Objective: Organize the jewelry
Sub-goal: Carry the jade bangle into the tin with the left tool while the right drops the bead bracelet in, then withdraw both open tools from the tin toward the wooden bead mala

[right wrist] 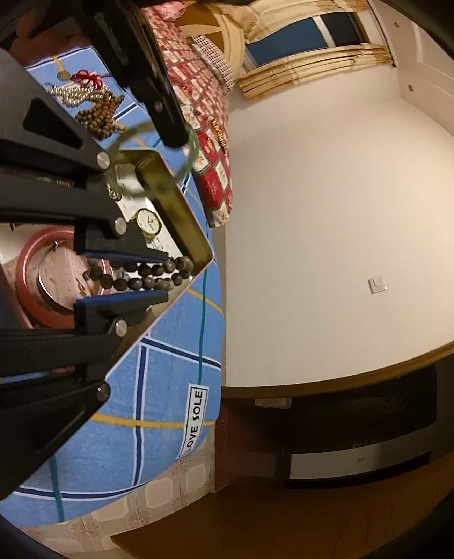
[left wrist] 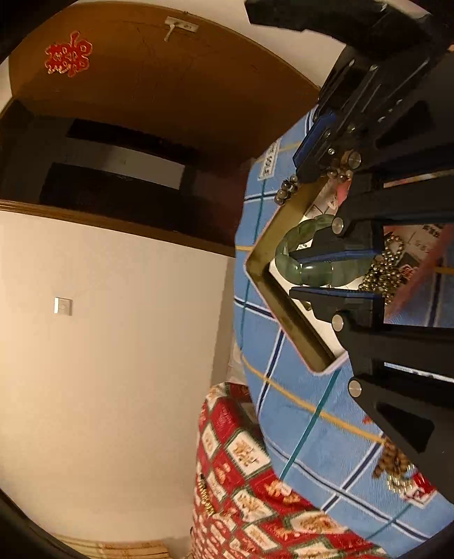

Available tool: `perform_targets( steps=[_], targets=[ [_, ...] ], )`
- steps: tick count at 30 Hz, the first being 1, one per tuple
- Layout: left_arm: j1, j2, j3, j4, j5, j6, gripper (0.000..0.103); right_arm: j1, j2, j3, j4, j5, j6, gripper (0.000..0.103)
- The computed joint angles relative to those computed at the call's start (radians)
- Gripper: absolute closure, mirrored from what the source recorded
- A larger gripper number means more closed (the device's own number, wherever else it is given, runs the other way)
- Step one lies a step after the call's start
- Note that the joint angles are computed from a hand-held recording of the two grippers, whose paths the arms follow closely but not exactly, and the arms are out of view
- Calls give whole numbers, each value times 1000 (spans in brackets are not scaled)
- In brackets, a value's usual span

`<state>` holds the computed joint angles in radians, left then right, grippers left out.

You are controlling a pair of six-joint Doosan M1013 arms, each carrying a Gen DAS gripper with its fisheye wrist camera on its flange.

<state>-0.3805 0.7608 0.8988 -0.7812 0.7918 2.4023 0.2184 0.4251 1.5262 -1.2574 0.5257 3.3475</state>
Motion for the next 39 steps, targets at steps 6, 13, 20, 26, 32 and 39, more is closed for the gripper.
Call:
perform_targets(
  steps=[6,13,20,26,32,39],
  targets=[
    [-18,42,-59,90,27,-91,91,-12,14,-22,130,-17,-140,84],
    [-27,65,-89,155,35,-149,91,-21,8,-14,178,-37,-164,84],
    [-39,47,-59,222,-14,-193,90,-30,7,-14,226,-72,-193,81],
    [-36,4,6,263,-74,-244,44,-10,-2,4,40,-20,-14,45],
    [-21,-46,86,250,-132,-230,41,4,-14,31,-125,69,189,26],
    [-8,-102,188,287,-227,-199,41,27,-9,30,-161,141,203,26]
  ],
)
